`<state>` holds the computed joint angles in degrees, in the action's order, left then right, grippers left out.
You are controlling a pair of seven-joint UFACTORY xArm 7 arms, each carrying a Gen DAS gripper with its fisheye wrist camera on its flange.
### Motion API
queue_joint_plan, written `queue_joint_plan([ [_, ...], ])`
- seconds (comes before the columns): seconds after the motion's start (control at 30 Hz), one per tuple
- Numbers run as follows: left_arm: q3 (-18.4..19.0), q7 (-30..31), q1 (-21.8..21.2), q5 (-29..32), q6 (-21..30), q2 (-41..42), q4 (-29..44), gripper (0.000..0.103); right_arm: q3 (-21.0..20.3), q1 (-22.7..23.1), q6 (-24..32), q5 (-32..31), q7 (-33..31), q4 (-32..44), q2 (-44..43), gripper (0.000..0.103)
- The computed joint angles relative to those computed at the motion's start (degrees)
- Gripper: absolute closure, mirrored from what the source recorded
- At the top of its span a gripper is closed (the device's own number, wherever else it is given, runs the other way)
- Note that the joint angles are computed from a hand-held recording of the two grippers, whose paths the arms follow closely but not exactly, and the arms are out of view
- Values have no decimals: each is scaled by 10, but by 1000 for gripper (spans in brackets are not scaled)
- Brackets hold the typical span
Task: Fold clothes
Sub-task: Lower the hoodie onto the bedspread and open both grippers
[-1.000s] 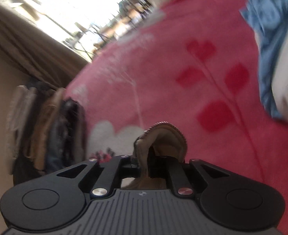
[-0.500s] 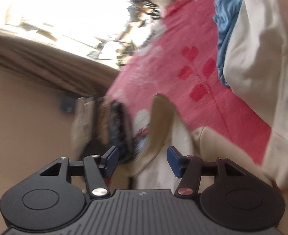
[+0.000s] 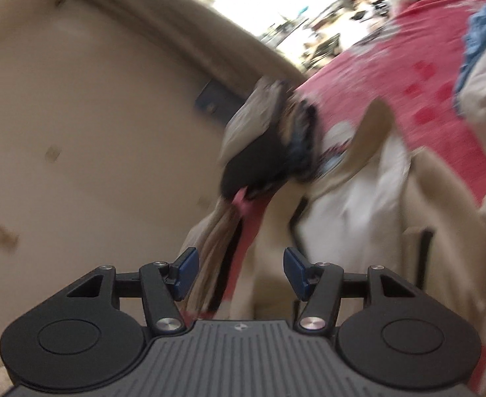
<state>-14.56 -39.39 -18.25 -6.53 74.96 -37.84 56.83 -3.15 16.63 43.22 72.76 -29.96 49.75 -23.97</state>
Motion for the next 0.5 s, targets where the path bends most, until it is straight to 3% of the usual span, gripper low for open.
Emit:
queue_joint_plan([
  [0.1, -53, 9, -28, 20, 10, 15, 13, 20, 5, 16, 18, 19, -3, -22, -22, 42],
  [0.23, -125, 11, -46, 113, 18, 55, 17, 22, 16, 30, 36, 16, 5, -46, -50, 42],
  [0.3, -148, -1, -49, 155, 50, 85, 26, 35, 20, 35, 41, 4, 13, -54, -64, 42],
  [0.33, -146, -10, -54, 159, 61, 90, 25, 48, 19, 38, 44, 1, 14, -59, -73, 42],
  [0.4, -122, -35, -62, 141, 71, 78, 15, 59, 20, 42, 41, -5, 20, -67, -86, 42],
  [0.43, -114, -48, -63, 137, 77, 71, 13, 73, 20, 44, 39, -8, 25, -69, -92, 42],
  [0.5, -103, -66, -57, 144, 92, 61, 17, 90, 20, 47, 33, -16, 32, -73, -97, 42],
])
